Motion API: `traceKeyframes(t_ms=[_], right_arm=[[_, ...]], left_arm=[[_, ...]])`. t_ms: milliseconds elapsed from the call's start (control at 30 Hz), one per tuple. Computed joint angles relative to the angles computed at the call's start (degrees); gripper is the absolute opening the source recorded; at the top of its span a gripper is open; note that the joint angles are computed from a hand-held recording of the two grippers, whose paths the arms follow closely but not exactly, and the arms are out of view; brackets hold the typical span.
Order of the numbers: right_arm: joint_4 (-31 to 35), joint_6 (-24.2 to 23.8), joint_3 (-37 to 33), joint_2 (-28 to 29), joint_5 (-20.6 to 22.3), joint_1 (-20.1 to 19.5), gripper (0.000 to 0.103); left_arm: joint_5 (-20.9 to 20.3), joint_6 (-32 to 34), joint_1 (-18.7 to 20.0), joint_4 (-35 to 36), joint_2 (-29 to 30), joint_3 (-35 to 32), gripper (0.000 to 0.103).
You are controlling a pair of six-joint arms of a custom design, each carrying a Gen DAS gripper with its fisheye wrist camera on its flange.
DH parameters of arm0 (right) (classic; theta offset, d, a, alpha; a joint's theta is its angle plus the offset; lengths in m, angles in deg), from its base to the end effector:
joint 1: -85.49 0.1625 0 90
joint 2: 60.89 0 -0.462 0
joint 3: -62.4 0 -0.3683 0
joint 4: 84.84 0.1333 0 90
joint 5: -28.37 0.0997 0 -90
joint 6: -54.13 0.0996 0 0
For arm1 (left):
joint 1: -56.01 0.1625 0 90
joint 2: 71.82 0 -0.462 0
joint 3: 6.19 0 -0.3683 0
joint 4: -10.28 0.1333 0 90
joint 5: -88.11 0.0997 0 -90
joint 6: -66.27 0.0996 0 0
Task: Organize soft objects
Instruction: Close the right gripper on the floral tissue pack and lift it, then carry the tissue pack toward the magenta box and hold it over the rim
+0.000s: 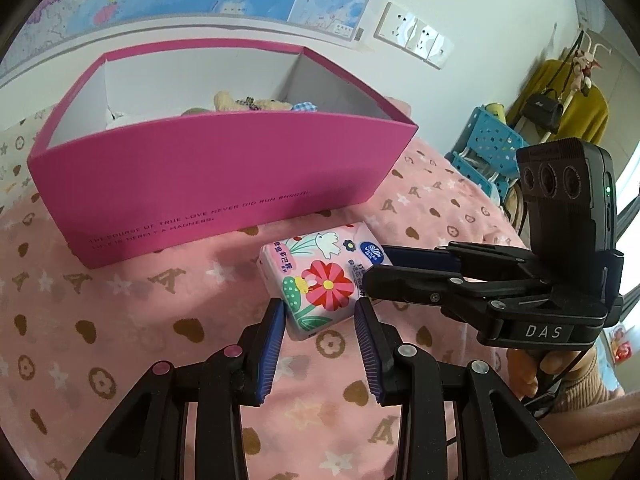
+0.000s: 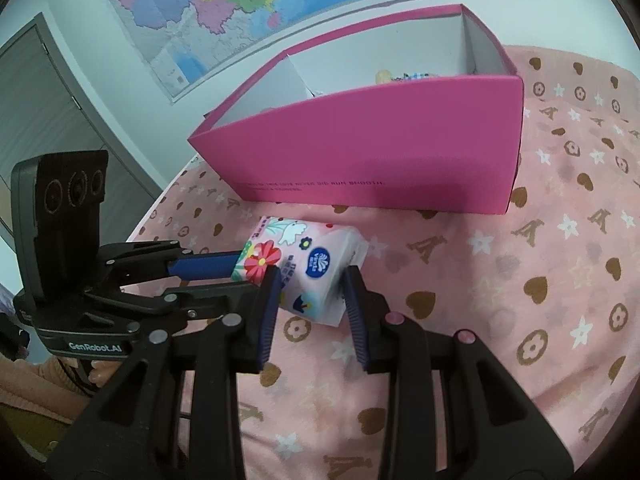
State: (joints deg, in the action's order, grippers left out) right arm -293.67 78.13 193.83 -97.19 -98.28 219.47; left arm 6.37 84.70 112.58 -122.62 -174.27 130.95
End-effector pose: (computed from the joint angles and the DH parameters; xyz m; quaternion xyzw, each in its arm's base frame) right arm 0.3745 -0.2818 0.0361 0.0976 -0.9262 0.3337 0.1462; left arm -0.0509 -0.3450 0.3207 0.4304 0.8969 -0.0802 0.0619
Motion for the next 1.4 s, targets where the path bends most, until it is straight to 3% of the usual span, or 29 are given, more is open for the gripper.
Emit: traceKeyframes(t_ms=[1400], right_arm=[[-0.2, -4.9, -1.3, -2.1, -4.0, 3.5, 0.036]], left_arm=[[-0.8, -1.3, -4.2, -0.8, -5.8, -0.1, 0.035]])
